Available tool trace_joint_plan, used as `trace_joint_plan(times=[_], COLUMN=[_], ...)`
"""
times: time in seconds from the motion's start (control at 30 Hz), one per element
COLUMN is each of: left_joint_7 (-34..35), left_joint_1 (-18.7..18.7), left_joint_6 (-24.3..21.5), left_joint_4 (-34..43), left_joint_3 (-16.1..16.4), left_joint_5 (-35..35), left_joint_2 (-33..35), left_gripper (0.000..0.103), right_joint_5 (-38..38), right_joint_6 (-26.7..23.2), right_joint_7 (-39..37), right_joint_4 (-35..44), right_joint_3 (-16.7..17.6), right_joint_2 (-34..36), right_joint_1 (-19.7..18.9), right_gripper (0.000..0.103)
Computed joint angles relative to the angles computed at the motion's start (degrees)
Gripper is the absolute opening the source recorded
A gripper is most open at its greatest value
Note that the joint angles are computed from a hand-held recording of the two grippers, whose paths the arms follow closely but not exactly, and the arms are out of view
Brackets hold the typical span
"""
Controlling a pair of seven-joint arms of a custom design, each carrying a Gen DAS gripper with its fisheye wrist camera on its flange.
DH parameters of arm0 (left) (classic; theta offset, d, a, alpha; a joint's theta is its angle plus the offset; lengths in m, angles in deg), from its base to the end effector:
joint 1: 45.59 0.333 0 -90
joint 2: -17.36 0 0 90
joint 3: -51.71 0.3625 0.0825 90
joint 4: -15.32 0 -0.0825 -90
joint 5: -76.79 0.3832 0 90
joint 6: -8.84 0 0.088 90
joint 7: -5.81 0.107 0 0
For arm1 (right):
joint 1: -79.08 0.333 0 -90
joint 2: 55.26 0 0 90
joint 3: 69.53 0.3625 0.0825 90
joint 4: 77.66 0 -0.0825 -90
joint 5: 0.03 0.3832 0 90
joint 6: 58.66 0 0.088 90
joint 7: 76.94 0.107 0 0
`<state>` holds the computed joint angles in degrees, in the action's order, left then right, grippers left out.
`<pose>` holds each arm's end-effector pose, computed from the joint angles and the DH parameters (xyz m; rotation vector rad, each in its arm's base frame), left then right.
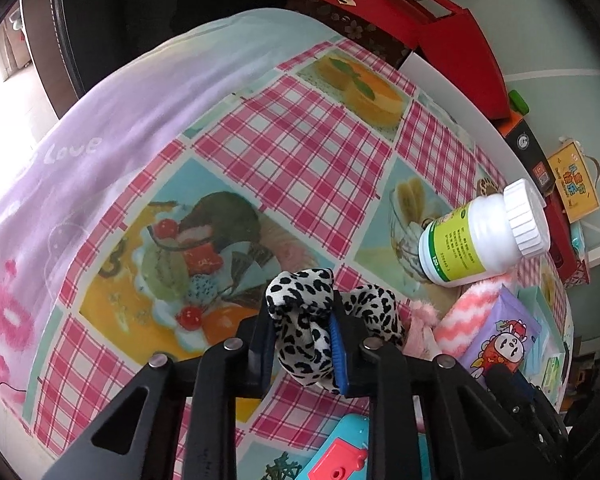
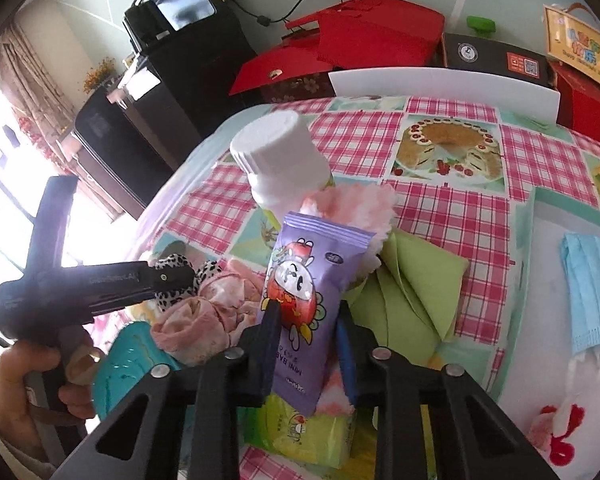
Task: Organize soft objects
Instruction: 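Close the left gripper on the scrunchie while the right gripper grasps the purple wipes packet, then lift and carry the scrunchie and purple packet over the white tray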
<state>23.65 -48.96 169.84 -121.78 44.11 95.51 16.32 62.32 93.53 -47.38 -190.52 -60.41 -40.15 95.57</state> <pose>0.5117 -0.1152 0.4164 -2.6580 1.1072 -0.6132 0.5922 0.2486 0.4184 -2.0681 1.0945 0.0205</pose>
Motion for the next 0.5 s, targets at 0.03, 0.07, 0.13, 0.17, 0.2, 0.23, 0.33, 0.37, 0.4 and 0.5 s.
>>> trace_joint_plan(times=[0.03, 0.07, 0.13, 0.17, 0.2, 0.23, 0.33, 0.37, 0.4, 0.5], left_joint_7=[-0.6, -1.2, -2.6, -3.3, -4.0, -4.8, -6.6, -7.2, -7.9, -10.7], left_joint_1=[0.1, 0.1, 0.3, 0.4, 0.4, 0.5, 0.7, 0.8, 0.8, 1.1], left_joint_6=[0.0, 0.0, 0.1, 0.2, 0.1, 0.1, 0.2, 0.2, 0.2, -0.2], left_joint_4=[-0.3, -0.3, -0.5, -0.5, -0.6, -0.5, -0.6, -0.6, -0.7, -1.0], left_joint_3=[0.0, 0.0, 0.1, 0.1, 0.1, 0.0, 0.0, 0.0, 0.0, -0.2], left_joint_5=[0.7, 1.2, 2.5, 3.1, 3.9, 4.8, 6.8, 7.4, 8.0, 10.8], left_joint_2=[-0.4, -0.5, -0.8, -1.0, -1.2, -1.3, -1.7, -1.9, -2.2, -3.4], left_gripper=[0.023, 0.022, 0.021, 0.021, 0.020, 0.020, 0.019, 0.019, 0.019, 0.019], right_joint_5=[0.2, 0.7, 1.3, 1.7, 2.0, 2.3, 3.5, 3.8, 4.0, 5.7], right_joint_6=[0.0, -0.2, -0.7, -0.9, -1.0, -1.0, -1.9, -2.0, -2.1, -3.2], right_joint_7=[-0.3, -0.9, -1.4, -1.8, -2.1, -2.3, -3.2, -3.3, -3.4, -4.2], right_joint_4=[0.0, -0.1, -0.1, -0.2, -0.2, -0.3, -0.2, -0.2, -0.2, -0.2], right_joint_3=[0.1, 0.1, 0.1, 0.1, 0.1, 0.0, -0.2, -0.3, -0.4, -0.6], right_joint_2=[-0.1, -0.3, -0.5, -0.7, -0.9, -1.0, -1.4, -1.5, -1.7, -2.3], right_joint_1=[0.0, -0.2, -0.3, -0.4, -0.5, -0.5, -0.9, -0.9, -1.0, -1.5], right_gripper=[0.022, 0.020, 0.018, 0.017, 0.016, 0.015, 0.014, 0.013, 0.013, 0.011])
